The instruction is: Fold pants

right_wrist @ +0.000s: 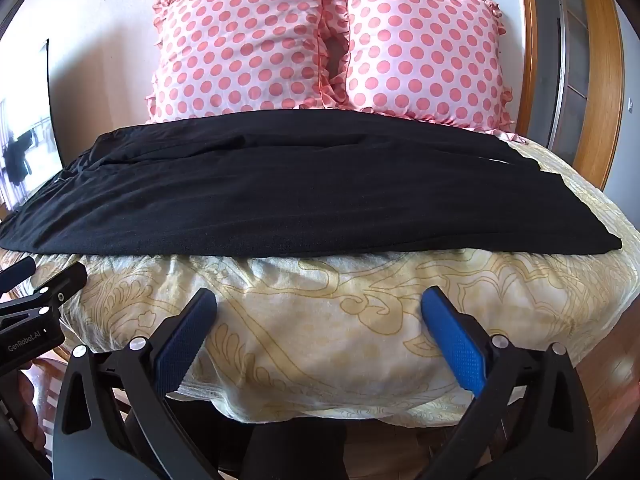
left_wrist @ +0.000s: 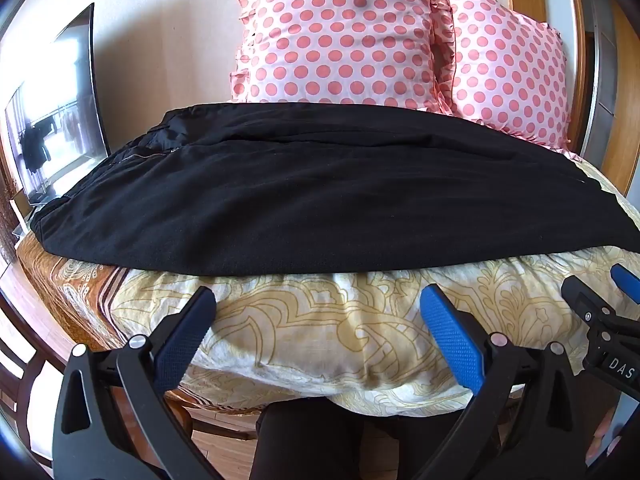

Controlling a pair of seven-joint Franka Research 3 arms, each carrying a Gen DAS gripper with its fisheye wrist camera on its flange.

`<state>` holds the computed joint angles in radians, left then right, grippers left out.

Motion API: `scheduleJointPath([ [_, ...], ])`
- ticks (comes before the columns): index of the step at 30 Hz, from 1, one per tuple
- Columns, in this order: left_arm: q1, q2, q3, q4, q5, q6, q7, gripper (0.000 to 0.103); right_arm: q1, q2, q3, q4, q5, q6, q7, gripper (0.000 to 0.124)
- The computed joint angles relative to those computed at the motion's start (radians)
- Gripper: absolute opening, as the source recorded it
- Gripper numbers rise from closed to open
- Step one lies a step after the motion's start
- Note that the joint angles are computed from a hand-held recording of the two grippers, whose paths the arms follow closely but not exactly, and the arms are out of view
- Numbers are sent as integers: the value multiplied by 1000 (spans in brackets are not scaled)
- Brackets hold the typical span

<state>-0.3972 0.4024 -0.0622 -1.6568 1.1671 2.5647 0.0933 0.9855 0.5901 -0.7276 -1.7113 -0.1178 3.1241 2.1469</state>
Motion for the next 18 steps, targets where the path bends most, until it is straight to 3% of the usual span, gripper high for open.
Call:
scheduleJointPath([
  [18,-1,0,1,1,-3,0,3,101,6,3,-6,-2,11,4,-8,102],
])
